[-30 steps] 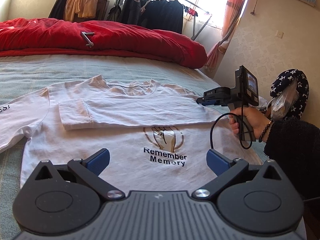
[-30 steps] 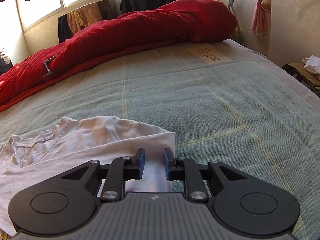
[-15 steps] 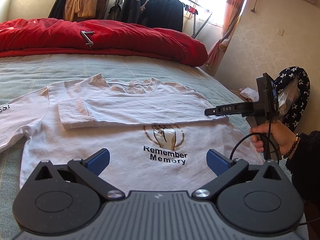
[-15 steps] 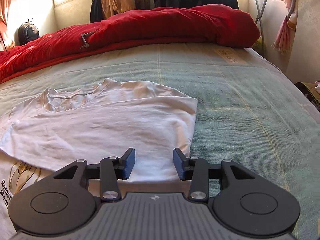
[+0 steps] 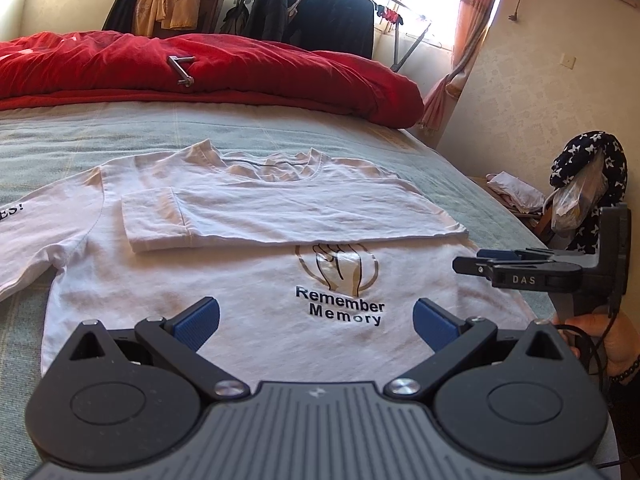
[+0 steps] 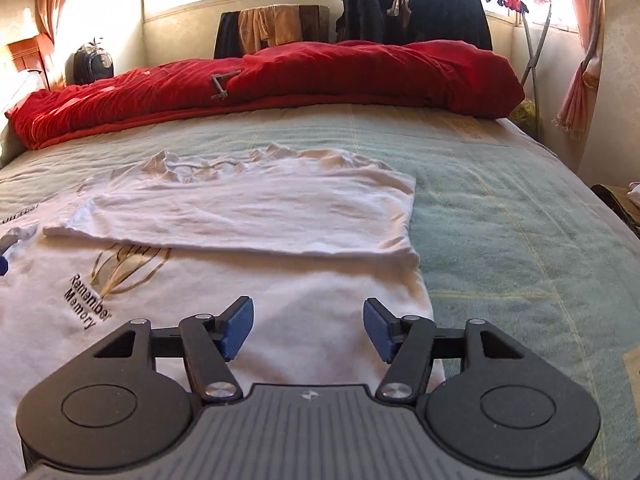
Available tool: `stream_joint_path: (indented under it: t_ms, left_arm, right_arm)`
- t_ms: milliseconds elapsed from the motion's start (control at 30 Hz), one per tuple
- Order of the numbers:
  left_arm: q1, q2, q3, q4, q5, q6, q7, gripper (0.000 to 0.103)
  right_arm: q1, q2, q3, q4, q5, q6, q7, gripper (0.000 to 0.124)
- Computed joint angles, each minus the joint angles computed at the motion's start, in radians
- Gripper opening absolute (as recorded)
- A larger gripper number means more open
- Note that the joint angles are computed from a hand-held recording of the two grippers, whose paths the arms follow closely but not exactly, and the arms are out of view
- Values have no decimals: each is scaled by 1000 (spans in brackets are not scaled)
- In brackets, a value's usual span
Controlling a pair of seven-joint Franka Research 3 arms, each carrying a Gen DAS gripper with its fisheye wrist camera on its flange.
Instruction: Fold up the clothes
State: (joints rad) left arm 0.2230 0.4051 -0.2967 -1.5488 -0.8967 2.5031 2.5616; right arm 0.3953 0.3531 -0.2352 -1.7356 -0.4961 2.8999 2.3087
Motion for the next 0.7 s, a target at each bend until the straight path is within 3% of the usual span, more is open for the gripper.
stream_joint_path:
  t_ms: [133, 200, 533, 700]
  left_arm:
    - [-3, -1, 0, -4, 11, 6, -2, 102]
    - [1, -4, -4, -6, 3, 3, 7, 102]
    - [-2, -29, -3, -33, -28, 15, 43, 102]
    - [-9, -39, 5, -41, -41, 17, 58, 102]
  right_arm:
    - [49, -50, -42, -80, -98, -1, 104, 71]
    - [46, -85, -33, -122, -134, -9, 150, 75]
    - [-8, -236, 68, -274, -305, -82, 289, 80]
    - [-63, -283, 142, -319, -281, -114, 258, 80]
